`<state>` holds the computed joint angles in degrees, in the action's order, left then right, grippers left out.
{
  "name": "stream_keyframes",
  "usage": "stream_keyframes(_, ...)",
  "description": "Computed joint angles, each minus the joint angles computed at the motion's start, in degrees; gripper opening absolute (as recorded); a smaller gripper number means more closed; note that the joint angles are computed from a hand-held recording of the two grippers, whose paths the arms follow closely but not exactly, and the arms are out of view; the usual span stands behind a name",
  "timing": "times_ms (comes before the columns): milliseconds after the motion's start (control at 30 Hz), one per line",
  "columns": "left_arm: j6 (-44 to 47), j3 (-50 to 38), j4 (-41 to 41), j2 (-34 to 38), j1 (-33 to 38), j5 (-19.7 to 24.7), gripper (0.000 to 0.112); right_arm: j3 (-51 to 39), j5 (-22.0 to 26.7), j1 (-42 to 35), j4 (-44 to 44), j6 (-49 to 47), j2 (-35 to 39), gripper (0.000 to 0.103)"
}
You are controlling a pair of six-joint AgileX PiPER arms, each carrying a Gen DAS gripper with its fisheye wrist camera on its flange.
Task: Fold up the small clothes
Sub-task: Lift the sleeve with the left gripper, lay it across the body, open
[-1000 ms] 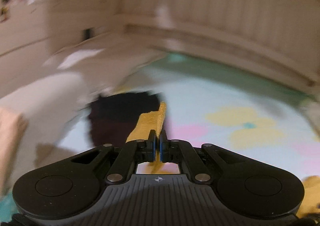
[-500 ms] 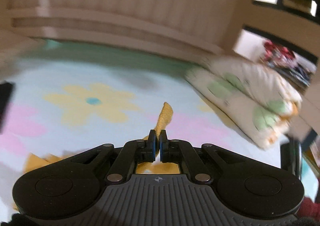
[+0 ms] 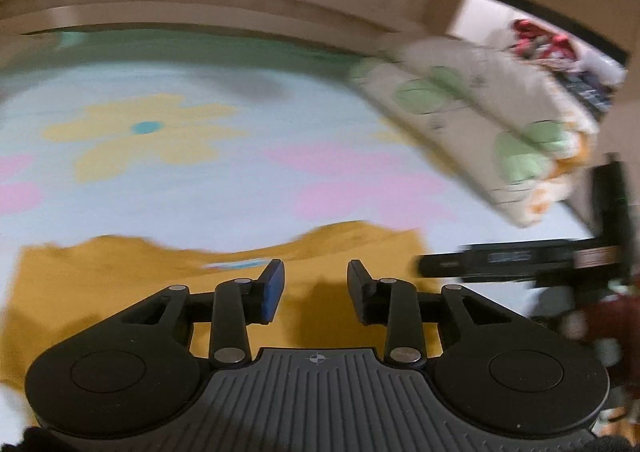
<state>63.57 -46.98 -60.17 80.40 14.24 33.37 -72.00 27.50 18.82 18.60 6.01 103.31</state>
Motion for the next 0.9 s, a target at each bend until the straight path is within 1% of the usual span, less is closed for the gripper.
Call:
stream_keyframes(33, 0.0, 0.2, 0.9, 0.6, 1.8, -0.6, 0.034, 0.4, 0.0, -0.3, 4.4, -4.2, 0.1, 0.084)
stream_keyframes(67, -0.6, 0.0, 2.1, 1.4, 3.1, -1.0, 0.034, 0.6, 0.3, -0.5, 8.4, -8.0, 0.4, 0.079)
stream_keyframes(100, -2.1, -0.6, 4.4, 2.7, 4.1, -1.5, 0.034, 0.3, 0.9, -0.4, 11.1, -10.4, 1.1, 0.075)
stream_keyframes(167, -4.5, -1.2, 8.9, 4.9, 6.6, -2.0, 0.034, -0.4, 2.2, 0.2, 12.1, -11.4, 2.2, 0.074)
stream_keyframes(333, -5.6, -3.5, 13.4, 10.9, 11.2, -1.4, 0.034, -1.0, 3.9, 1.6, 10.0, -9.3, 3.7, 0.074)
stream_keyframes(400, -7.2, -5.0, 15.4, 13.9, 12.8, -0.1, 0.034, -0.6, 4.5, 0.7, 13.8, -11.7, 4.4, 0.073)
stream_keyframes(467, -3.1, -5.3, 11.0, 15.7, 15.6, 2.3, 0.034, 0.2, 4.9, -0.2, 18.5, -14.7, 4.6, 0.071)
stream_keyframes(500, -2.6, -5.2, 10.3, 15.8, 16.5, 3.3, 0.034, 0.4, 5.0, -0.3, 19.7, -15.4, 4.8, 0.071)
stream_keyframes(567, -4.2, -6.5, 11.0, 16.1, 17.2, 5.0, 0.034, 0.2, 4.7, 0.2, 19.1, -14.9, 5.3, 0.071)
stream_keyframes(700, -4.2, -7.2, 10.3, 15.9, 17.9, 5.6, 0.034, -0.2, 3.4, 1.5, 18.1, -15.0, 5.8, 0.071)
stream_keyframes(733, -3.4, -7.1, 8.9, 15.6, 18.2, 5.3, 0.034, 0.1, 2.8, 1.6, 19.7, -16.8, 5.8, 0.069)
stream_keyframes(767, -2.7, -7.3, 7.7, 15.1, 19.1, 5.5, 0.034, 0.3, 2.7, 1.4, 22.4, -19.6, 6.0, 0.058)
stream_keyframes(800, -2.2, -7.4, 6.4, 14.7, 19.6, 5.1, 0.034, 0.0, 3.5, 1.2, 24.3, -21.4, 6.3, 0.031)
stream_keyframes(833, -2.2, -7.9, 5.7, 14.3, 20.3, 5.1, 0.035, -0.3, 4.6, 0.9, 26.5, -23.0, 6.8, 0.016)
stream_keyframes(867, -2.2, -8.4, 5.1, 14.0, 21.3, 5.0, 0.035, -0.6, 4.7, 1.2, 26.5, -22.7, 7.0, 0.015)
stream_keyframes(900, -2.5, -8.9, 4.8, 13.9, 21.9, 4.6, 0.035, -0.7, 3.8, 2.2, 24.2, -21.2, 6.6, 0.015)
